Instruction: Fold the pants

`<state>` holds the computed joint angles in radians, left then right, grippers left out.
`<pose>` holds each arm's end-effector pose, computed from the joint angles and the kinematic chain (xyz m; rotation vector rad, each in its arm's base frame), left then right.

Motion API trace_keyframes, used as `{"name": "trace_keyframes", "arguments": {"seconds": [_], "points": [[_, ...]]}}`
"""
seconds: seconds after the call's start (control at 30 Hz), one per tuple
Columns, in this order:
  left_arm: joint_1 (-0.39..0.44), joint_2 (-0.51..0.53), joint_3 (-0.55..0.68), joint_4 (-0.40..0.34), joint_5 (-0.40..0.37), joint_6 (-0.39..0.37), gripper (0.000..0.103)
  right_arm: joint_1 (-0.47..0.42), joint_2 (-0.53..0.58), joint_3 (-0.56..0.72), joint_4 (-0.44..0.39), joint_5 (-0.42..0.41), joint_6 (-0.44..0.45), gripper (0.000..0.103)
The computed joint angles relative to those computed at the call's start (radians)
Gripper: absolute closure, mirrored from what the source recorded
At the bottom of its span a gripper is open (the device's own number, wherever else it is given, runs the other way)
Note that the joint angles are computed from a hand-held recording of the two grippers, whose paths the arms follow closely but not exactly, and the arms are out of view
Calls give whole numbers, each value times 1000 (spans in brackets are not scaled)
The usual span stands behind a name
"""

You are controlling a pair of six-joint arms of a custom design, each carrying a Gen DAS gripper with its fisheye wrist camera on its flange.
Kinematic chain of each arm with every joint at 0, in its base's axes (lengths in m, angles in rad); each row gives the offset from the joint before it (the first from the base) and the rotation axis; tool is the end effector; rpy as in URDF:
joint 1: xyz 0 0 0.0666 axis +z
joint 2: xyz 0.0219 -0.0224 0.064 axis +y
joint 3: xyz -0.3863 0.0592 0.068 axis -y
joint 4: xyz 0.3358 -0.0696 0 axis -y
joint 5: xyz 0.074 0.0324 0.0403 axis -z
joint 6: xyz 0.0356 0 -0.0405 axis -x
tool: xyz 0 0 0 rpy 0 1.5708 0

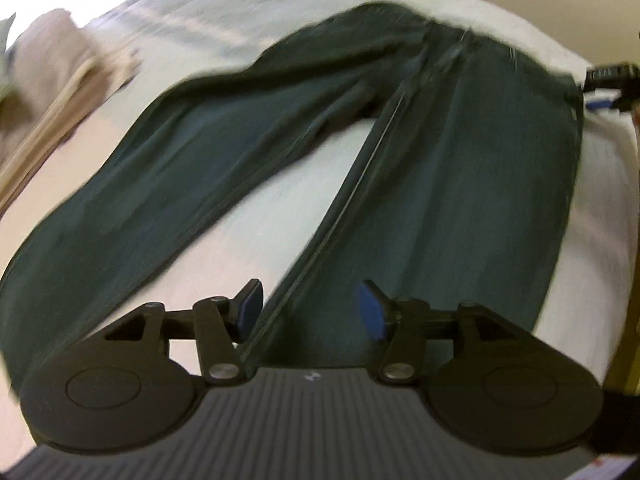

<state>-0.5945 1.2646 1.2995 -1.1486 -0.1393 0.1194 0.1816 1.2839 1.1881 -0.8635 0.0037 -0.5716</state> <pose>0.2957 -0.1945 0.4330 0.5852 2.6009 -0.0424 0.3688 0.0672 0.3984 0.4968 2.5074 0.2923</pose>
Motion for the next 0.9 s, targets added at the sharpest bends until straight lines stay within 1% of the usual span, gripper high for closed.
{"name": "trace_keyframes", "arguments": {"seconds": [0.03,0.07,0.1,0.13,0.2,0.27,0.3,0.33,0.37,0.4,0.43,0.47,0.5,0.57,0.67,0.77,0.83,0.9], "points": [[-13,51,35,23,6,17,55,-22,22,7,11,-28,16,47],[-26,111,80,43,18,35,55,-38,41,18,6,-54,38,59],[-31,160,121,53,23,41,55,-57,57,33,-10,-81,82,103],[-38,208,167,56,25,42,55,-67,69,52,-33,-84,123,103],[-42,288,254,55,36,17,55,-93,76,74,-62,-120,163,102],[-35,345,324,48,41,-13,54,-106,75,77,-74,-129,179,102],[-29,373,358,43,44,-29,54,-109,80,81,-79,-137,167,98],[-20,398,390,39,46,-46,54,-106,83,93,-98,-129,161,87],[-10,429,431,33,47,-62,54,-96,85,113,-116,-94,169,75],[1,452,459,30,48,-79,54,-76,81,135,-130,-26,199,64],[14,471,480,32,45,-95,54,-53,76,150,-121,49,231,61],[28,496,510,33,39,-107,54,-40,72,162,-105,97,265,61],[44,524,543,33,39,-118,54,-38,78,177,-79,99,303,60],[72,577,611,34,51,-123,53,-51,119,228,-35,19,384,58],[112,673,733,32,58,-154,49,-60,253,360,-1,-143,501,55],[138,793,894,-9,76,-199,49,-51,431,547,-35,-281,599,52],[150,860,984,-36,100,-241,49,-36,568,705,-73,-325,688,50],[163,940,1093,-90,147,-265,51,-29,715,891,-128,-376,736,50]]}}
